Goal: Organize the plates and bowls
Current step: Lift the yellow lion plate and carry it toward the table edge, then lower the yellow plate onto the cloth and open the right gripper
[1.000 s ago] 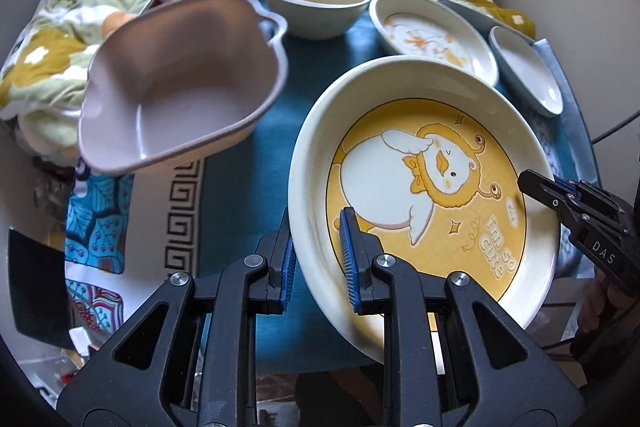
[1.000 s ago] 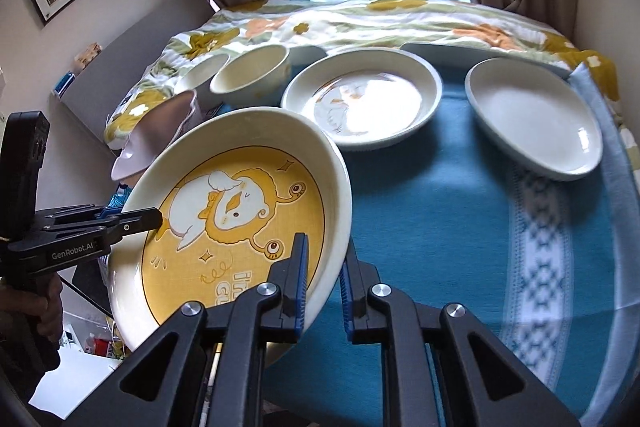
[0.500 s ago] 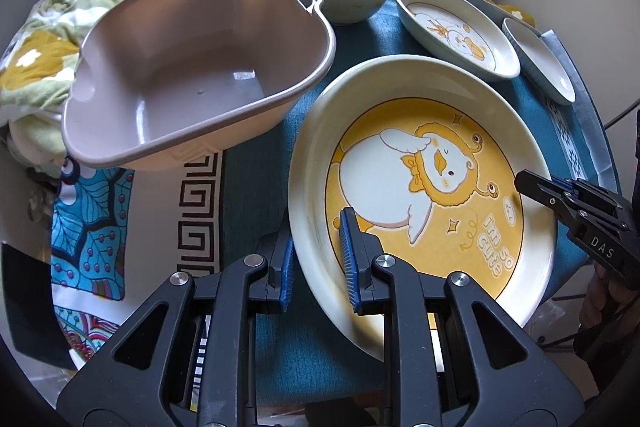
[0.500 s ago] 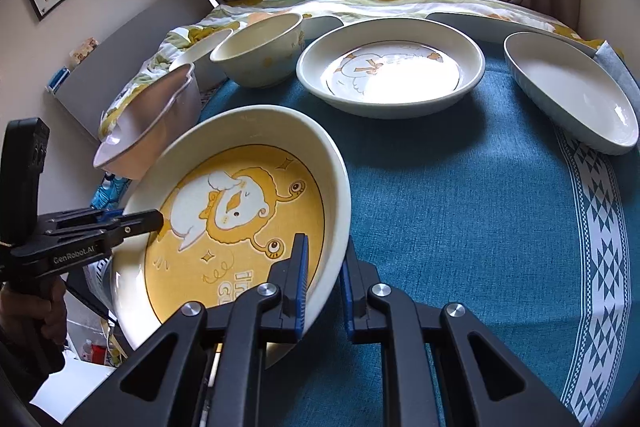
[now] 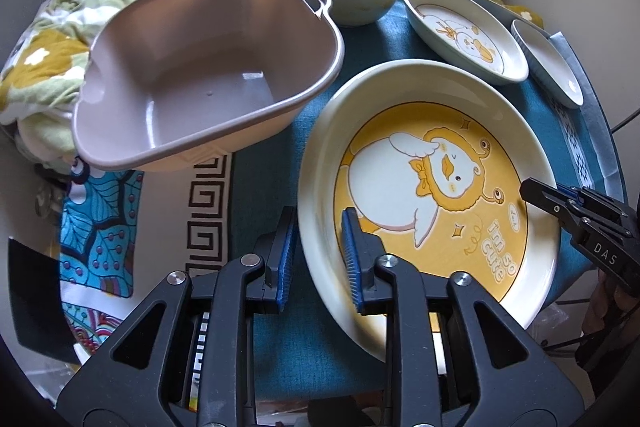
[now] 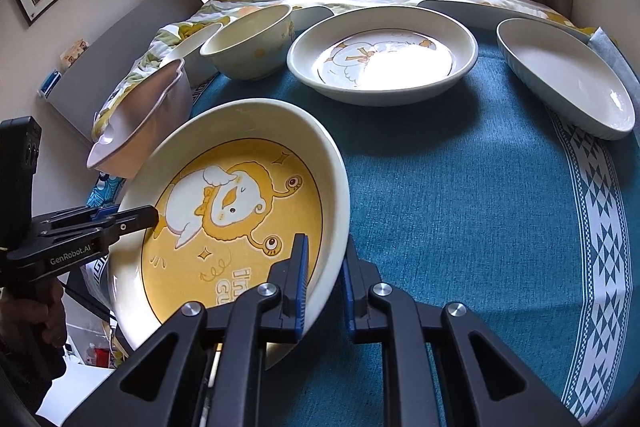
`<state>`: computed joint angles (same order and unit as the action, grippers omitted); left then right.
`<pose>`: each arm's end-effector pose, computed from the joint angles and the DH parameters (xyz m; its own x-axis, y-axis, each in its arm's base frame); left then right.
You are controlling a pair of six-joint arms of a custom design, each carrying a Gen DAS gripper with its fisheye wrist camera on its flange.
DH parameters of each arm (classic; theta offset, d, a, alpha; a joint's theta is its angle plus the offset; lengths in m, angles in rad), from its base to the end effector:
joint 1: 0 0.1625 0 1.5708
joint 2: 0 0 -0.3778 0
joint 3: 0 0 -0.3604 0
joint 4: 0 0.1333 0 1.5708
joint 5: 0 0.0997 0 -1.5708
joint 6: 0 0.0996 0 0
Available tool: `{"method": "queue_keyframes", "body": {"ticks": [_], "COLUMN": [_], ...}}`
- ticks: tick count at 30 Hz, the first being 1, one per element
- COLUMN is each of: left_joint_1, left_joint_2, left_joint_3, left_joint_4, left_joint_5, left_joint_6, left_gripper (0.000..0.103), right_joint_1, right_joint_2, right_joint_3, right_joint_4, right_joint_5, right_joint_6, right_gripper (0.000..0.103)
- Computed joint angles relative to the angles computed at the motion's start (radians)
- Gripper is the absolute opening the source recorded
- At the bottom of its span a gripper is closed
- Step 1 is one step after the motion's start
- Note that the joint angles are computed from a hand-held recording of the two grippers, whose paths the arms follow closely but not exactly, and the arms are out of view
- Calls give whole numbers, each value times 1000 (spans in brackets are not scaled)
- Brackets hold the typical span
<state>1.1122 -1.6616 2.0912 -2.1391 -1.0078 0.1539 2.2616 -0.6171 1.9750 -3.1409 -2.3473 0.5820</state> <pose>-0.0116 -0.4446 0.3190 -0.7144 0.4407 -0.5435 0.5545 0.8303 -0.0556 0.3654 -0.3424 -0.0196 -0.8802 0.1295 0.4565 -0.1664 0.8167 -0.5525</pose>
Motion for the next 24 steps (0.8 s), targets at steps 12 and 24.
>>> {"method": "queue_keyframes", "body": {"ticks": [12, 24], "left_joint_1": [-101, -323], "left_joint_2": [-93, -83], "left_joint_3": [-34, -136], "left_joint_4": [109, 117], "left_joint_5": [51, -1], "left_joint_6": [-86, -35], "left_gripper": [68, 101], "right_joint_1": [57, 210], "right_joint_2": [-76, -274], "right_joint_3": [1, 8], "right_joint_4": [148, 320], "right_joint_5": [-83, -335], "right_joint_6": [118, 261], "right_gripper": [17, 100]}}
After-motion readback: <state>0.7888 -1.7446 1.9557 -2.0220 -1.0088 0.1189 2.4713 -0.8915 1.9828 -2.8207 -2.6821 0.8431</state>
